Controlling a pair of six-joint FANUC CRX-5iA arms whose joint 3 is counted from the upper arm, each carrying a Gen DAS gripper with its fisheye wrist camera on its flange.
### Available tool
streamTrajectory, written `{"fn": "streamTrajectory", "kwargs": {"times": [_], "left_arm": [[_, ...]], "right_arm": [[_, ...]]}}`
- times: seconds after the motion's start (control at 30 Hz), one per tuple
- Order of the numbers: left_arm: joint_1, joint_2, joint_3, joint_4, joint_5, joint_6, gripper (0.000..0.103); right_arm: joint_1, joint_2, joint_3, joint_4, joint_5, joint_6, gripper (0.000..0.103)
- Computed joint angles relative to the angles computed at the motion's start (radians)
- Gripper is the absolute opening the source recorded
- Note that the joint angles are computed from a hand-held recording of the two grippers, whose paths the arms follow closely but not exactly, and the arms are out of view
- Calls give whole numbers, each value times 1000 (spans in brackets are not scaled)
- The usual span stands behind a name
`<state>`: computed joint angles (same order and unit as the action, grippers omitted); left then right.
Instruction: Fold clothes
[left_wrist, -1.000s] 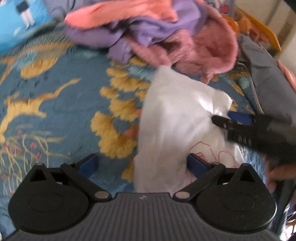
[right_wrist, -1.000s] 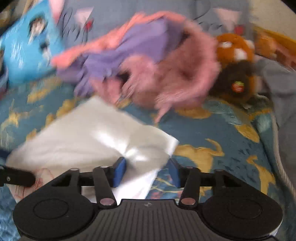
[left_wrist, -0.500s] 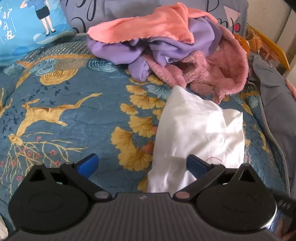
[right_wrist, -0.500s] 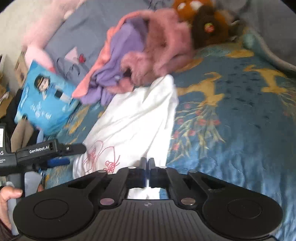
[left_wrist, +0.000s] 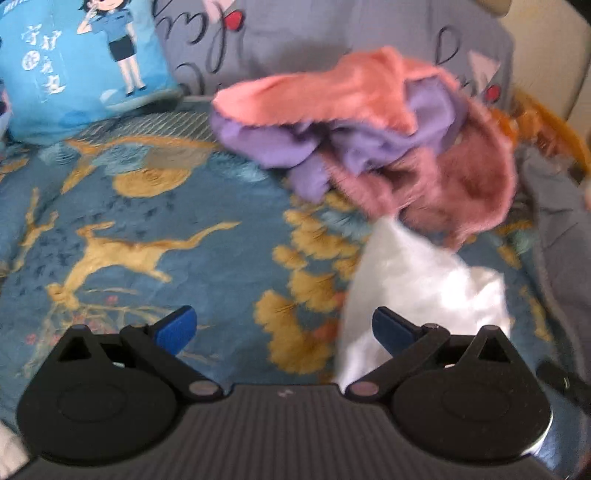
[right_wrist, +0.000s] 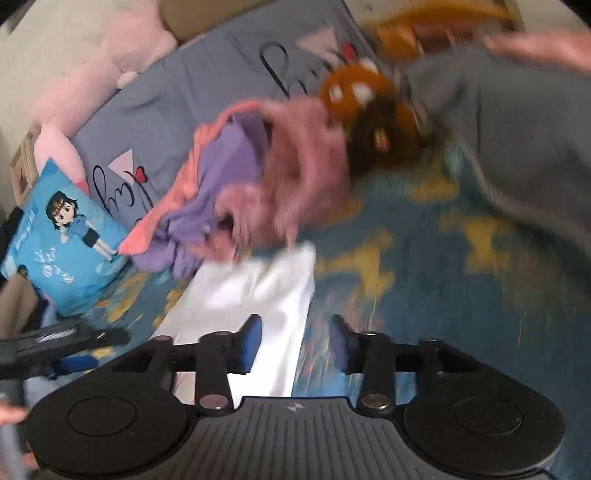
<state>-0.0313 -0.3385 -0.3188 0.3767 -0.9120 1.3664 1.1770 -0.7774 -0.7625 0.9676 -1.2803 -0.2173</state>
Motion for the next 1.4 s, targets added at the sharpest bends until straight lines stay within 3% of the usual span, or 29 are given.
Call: {"fn": "streamTrajectory", "kwargs": {"times": [0.07,0.17,0.37,0.43,0.53,0.63,0.73,0.87,0.93,1.0,1.07,1.2,1.3,1.4], "left_arm": [[6,-2,-28,91,3,-87,102],[-29,-1,-29,95,10,-151,102],[-73,21,-6,54,-8,-159,102],[-74,24,-5,53,-10,-158,102],[-69,33,1,46,-20,-137,102],[-58,42,10,36,-29,-106,102],[-55,52,29,-1,-38,-56,102],[-69,71,74,-111,-66,37,102],[-72,79,91,-147,-83,71,102],[-75,87,106,-181,-98,104,102],[-77,94,119,-203,-108,129,102],[-94,106,147,-263,-127,170,102],[-94,101,148,-271,-119,178,102],[-84,97,142,-249,-114,173,102]], "right_arm": [[-145,47,29,-26,117,119,40],[-334,132,97,-137,286,326,38],[-505,293,273,-432,371,700,30],[-524,342,341,-533,326,812,3],[-504,358,352,-505,312,864,3],[-504,340,343,-449,345,803,3],[-524,348,372,-450,357,787,3],[-571,463,501,-595,211,950,13],[-550,442,452,-491,222,864,19],[-533,385,381,-392,294,733,25],[-516,359,358,-350,327,690,29],[-477,383,400,-378,307,846,29],[-492,387,429,-515,345,957,30],[-497,452,490,-649,311,1123,29]]}}
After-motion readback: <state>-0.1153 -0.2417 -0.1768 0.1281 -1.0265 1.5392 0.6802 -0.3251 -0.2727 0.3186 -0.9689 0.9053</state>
